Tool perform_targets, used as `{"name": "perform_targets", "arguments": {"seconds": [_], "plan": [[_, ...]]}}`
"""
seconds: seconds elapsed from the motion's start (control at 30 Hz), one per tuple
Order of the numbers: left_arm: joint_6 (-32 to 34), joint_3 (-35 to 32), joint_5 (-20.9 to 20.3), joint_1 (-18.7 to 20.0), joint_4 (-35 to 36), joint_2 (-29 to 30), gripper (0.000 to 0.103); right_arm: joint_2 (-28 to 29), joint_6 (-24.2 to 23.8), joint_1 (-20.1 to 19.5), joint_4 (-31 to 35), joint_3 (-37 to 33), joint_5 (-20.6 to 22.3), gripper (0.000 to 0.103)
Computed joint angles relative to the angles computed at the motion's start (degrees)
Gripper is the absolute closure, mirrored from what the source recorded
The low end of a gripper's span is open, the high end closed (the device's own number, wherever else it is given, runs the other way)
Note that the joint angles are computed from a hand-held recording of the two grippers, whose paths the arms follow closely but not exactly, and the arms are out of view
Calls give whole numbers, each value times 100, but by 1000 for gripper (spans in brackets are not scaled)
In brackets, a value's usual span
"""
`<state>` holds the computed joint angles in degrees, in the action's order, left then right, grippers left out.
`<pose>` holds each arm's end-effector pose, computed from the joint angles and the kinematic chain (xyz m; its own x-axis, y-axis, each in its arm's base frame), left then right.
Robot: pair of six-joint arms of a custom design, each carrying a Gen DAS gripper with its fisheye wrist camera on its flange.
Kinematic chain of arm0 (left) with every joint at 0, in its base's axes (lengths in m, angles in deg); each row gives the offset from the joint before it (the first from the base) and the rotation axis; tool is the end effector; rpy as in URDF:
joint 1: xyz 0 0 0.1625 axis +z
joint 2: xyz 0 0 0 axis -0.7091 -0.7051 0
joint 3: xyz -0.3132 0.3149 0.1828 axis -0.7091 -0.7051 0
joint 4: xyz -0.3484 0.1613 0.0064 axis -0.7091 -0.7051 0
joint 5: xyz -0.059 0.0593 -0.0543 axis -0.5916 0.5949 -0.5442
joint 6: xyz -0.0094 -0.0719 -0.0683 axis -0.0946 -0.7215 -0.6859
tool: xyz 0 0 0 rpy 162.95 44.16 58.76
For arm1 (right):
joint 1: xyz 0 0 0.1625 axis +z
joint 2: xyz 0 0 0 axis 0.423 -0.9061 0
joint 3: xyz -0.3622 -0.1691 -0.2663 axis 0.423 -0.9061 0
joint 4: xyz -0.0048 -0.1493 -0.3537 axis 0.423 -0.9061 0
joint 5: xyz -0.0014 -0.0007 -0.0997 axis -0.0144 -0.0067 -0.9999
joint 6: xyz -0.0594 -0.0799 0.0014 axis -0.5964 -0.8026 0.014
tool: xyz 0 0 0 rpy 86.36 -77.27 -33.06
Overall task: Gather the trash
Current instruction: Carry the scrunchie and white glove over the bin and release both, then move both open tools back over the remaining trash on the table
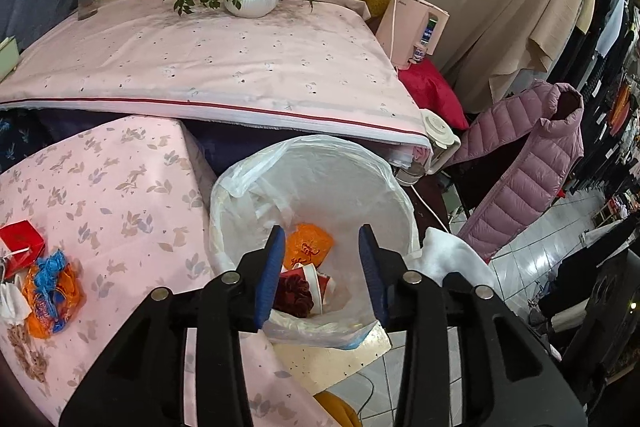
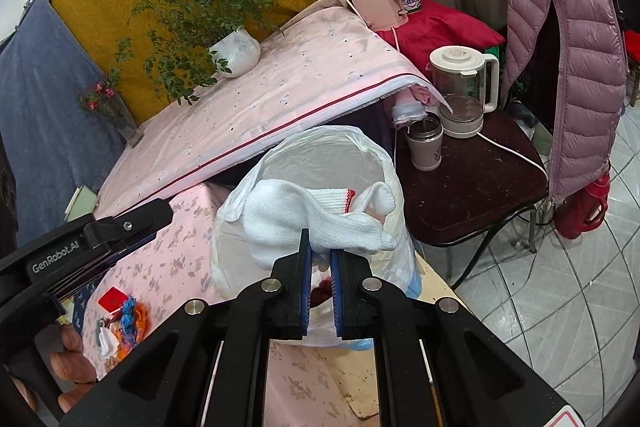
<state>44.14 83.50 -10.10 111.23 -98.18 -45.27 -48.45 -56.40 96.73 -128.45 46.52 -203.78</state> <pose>-0.0826 -0.6190 0.3537 -0.8058 0.3641 -0.4670 0.5497 0.7534 -0.3610 0.3934 -0.5316 -0.0464 -0.8854 0.3441 0.3126 -0.0788 0.5515 -0.8304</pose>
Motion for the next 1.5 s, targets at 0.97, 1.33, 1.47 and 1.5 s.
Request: {"name": "perform_targets", "arguments": {"seconds": [0.97, 1.33, 1.47, 1.5], "plan": [[230, 190, 855, 496, -691, -443, 41, 603, -517, 285, 1301, -1559, 80, 64], [104, 331, 1153, 932, -729, -894, 31, 991, -491, 572, 2124, -2153, 380, 62], [47, 302, 1243, 1148, -727, -1027, 31, 1161, -482, 666, 2447, -2426, 497, 62], [32, 288, 1261, 1217, -723, -1066, 31, 1199, -481, 685, 2524, -2495, 520, 62]]}}
